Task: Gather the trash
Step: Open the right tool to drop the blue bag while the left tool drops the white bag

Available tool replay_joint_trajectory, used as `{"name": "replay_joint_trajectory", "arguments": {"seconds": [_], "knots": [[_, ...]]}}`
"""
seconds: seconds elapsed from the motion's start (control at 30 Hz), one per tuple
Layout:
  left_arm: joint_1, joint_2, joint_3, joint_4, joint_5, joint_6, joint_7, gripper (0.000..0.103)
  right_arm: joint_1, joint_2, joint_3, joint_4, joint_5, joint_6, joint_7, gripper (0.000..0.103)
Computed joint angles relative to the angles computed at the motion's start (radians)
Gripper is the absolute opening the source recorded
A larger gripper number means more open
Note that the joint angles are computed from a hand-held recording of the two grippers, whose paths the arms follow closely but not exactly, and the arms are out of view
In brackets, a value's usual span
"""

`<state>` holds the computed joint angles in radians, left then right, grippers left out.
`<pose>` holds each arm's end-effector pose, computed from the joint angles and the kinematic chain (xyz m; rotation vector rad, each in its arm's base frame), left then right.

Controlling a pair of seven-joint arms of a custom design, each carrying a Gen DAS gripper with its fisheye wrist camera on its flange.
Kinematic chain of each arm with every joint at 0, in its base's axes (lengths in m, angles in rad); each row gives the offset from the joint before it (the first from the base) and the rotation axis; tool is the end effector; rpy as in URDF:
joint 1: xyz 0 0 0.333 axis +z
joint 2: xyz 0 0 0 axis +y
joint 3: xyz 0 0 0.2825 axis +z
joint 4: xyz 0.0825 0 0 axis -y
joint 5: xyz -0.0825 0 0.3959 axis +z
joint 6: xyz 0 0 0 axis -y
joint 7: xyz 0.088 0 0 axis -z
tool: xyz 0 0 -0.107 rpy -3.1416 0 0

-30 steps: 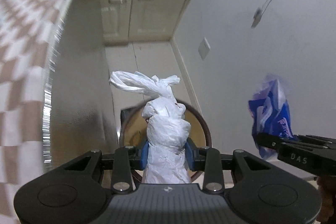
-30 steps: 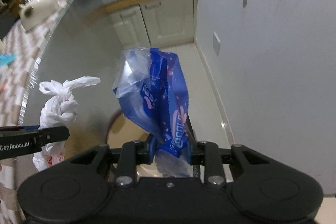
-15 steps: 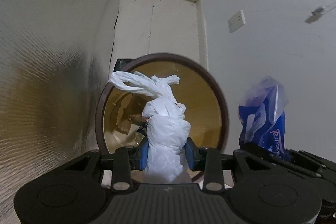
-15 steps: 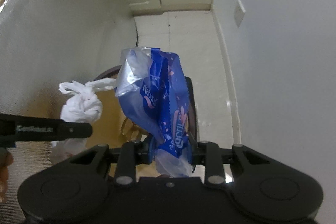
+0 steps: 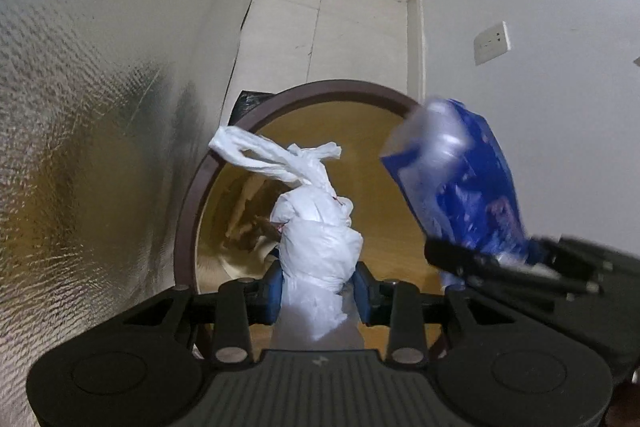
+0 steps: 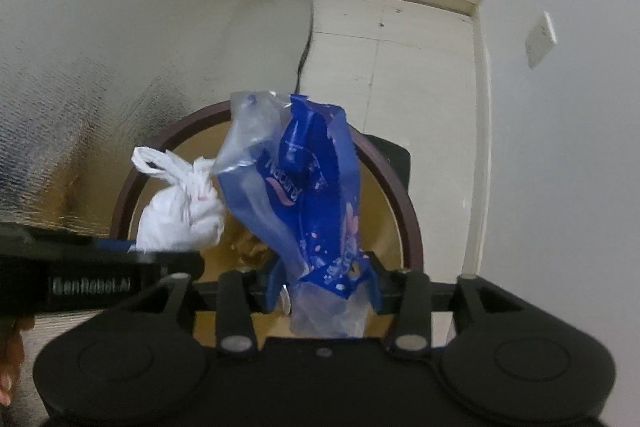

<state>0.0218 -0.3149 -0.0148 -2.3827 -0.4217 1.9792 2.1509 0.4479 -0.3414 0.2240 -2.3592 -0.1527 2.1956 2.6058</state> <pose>0.4593 -0.0227 0.4013 1.5970 -2.3713 0.4183 0.3798 0.2974 0.4370 -1.7617 2.3647 -0.2886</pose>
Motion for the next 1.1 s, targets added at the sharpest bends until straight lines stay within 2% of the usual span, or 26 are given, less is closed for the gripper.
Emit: {"name": "replay_joint_trajectory", "arguments": {"seconds": [0.03, 0.1, 0.23, 0.4, 0.47, 0.57, 0.93, 1.1], "knots": [[0.002, 0.001, 0.001, -0.002, 0.003, 0.005, 0.002, 0.037, -0.004, 0.013, -0.002, 0.006, -0.008, 0.003, -0.008, 0.064], [0.004, 0.010, 0.001, -0.001, 0.007, 0.011, 0.004, 0.037, -0.013, 0.032, -0.005, 0.017, -0.028, 0.004, -0.012, 0.071], [0.007, 0.016, -0.001, -0.004, 0.013, 0.019, 0.010, 0.037, -0.018, 0.034, -0.012, 0.001, -0.031, 0.042, -0.013, 0.077], [0.004, 0.009, -0.005, -0.028, 0.019, 0.063, 0.029, 0.039, -0.011, 0.023, -0.010, -0.008, -0.009, 0.037, -0.008, 0.077], [0.004, 0.002, -0.006, -0.036, 0.028, 0.074, 0.032, 0.055, -0.007, 0.020, -0.011, -0.012, 0.003, 0.038, -0.012, 0.077], [0.002, -0.003, -0.006, -0.042, 0.039, 0.085, 0.036, 0.065, -0.006, 0.007, -0.011, -0.024, 0.010, 0.040, -0.011, 0.077], [0.002, -0.056, -0.001, -0.055, 0.116, 0.036, 0.103, 0.069, -0.001, -0.046, -0.005, -0.044, 0.045, 0.028, 0.004, 0.077], [0.005, -0.091, 0.004, -0.065, 0.132, 0.032, 0.116, 0.085, 0.004, -0.090, 0.009, -0.060, 0.052, 0.009, 0.045, 0.078]]}}
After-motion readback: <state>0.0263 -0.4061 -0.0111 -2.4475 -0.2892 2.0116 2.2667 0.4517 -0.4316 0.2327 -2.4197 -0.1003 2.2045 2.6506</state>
